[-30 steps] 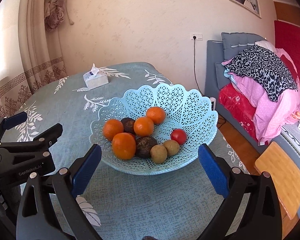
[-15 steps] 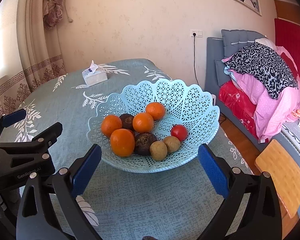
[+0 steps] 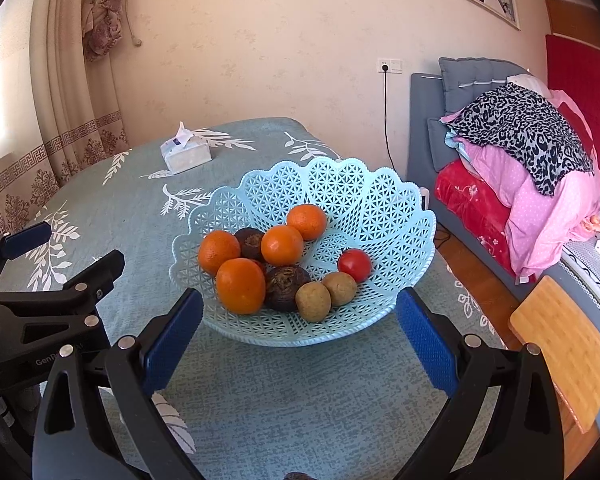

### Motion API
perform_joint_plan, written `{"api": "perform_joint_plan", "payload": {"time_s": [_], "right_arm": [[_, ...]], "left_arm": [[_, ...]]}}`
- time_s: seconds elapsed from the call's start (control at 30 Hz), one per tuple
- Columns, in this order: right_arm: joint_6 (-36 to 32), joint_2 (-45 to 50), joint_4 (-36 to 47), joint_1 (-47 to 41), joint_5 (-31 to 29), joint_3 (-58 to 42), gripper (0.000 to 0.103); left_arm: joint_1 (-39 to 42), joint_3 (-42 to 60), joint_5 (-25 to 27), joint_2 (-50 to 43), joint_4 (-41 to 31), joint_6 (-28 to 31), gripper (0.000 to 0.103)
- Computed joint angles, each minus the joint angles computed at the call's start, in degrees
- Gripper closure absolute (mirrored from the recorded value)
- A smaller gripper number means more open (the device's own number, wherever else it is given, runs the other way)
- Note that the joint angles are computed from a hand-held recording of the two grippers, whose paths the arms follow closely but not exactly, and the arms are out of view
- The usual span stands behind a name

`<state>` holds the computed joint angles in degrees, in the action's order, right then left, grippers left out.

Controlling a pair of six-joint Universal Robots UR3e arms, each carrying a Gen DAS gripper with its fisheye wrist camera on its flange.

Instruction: Organize fruits

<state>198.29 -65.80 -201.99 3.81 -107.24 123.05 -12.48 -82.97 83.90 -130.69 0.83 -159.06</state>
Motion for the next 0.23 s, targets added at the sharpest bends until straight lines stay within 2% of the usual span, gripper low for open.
{"api": "perform_joint_plan", "payload": {"time_s": [0.23], "right_arm": [[0.2,-0.2,-0.1,0.0,0.2,0.3,0.004]], "left_arm": [[1.1,0.5,-0.1,0.4,-2.3,-1.3,0.005]]}}
